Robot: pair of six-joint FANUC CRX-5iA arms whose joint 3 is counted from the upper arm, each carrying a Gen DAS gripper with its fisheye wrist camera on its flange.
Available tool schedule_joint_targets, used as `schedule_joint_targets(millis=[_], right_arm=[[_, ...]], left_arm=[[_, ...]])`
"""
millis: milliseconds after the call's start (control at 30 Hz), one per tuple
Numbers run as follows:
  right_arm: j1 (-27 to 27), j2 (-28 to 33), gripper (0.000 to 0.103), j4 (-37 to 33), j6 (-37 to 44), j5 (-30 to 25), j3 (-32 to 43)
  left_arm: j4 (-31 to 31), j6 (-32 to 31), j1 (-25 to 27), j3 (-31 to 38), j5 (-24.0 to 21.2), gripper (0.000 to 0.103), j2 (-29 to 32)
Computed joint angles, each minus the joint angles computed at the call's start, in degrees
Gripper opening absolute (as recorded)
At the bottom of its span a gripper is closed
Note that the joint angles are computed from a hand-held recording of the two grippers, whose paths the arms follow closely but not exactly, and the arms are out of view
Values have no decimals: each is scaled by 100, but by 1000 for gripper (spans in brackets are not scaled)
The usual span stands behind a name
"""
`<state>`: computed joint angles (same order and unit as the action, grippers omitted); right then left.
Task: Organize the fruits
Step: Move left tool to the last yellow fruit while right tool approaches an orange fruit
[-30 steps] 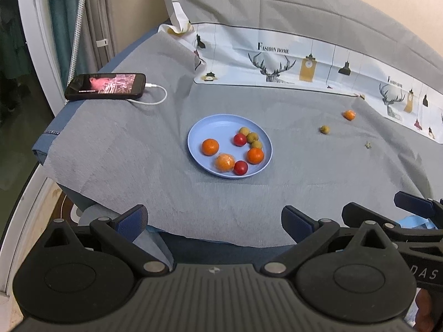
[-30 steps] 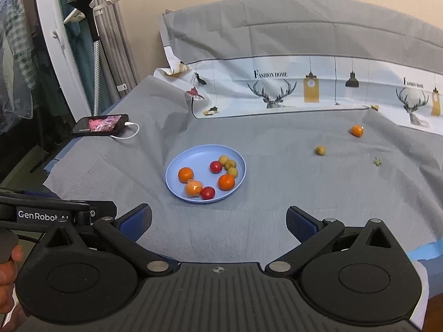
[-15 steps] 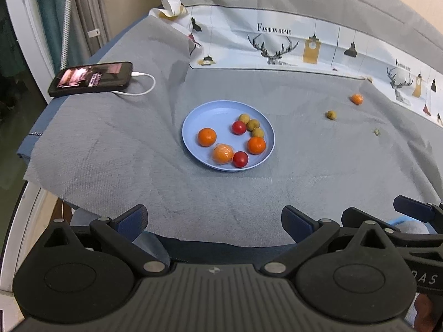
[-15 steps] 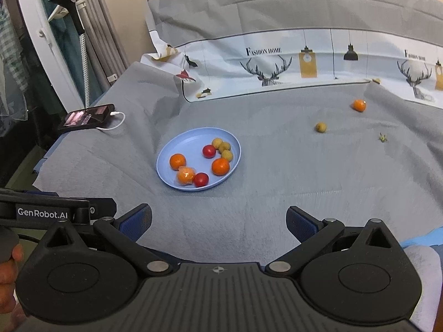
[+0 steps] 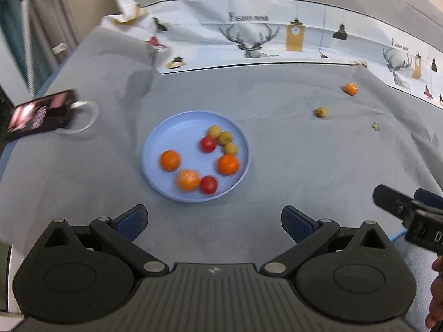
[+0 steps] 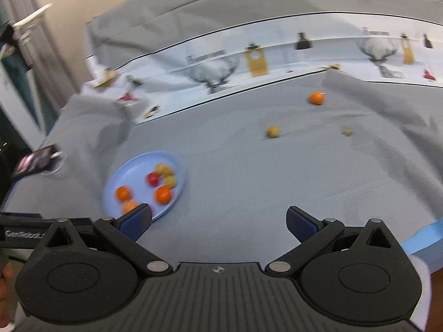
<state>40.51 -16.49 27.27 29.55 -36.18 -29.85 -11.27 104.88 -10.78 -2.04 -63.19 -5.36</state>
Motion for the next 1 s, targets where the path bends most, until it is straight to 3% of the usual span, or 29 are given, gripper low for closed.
schedule_joint_targets(millis=[400, 567, 700, 800, 900, 1000], right_arm=[[-1678, 1298, 102, 157, 348, 598, 528], [-2278, 2088, 102, 516, 526, 1245, 860], [-2728, 2913, 102, 1188, 510, 1905, 1295], [-2857, 3603, 102, 398, 1537, 2037, 2126], [-2922, 4311, 102, -1021, 3159, 1813, 3232], [-2956, 4914, 102, -1333, 3646, 1498, 3995]], left_arm=[[170, -165, -480, 1754, 91, 103, 2276], [467, -401, -566, 2495, 186, 103, 3179], [778, -808, -626, 3135, 378, 103, 3907], [773, -930, -698, 3639, 461, 103, 4364], [830, -1094, -713, 4163, 484, 103, 4814], [830, -1179, -729, 4899, 238, 103, 5353]])
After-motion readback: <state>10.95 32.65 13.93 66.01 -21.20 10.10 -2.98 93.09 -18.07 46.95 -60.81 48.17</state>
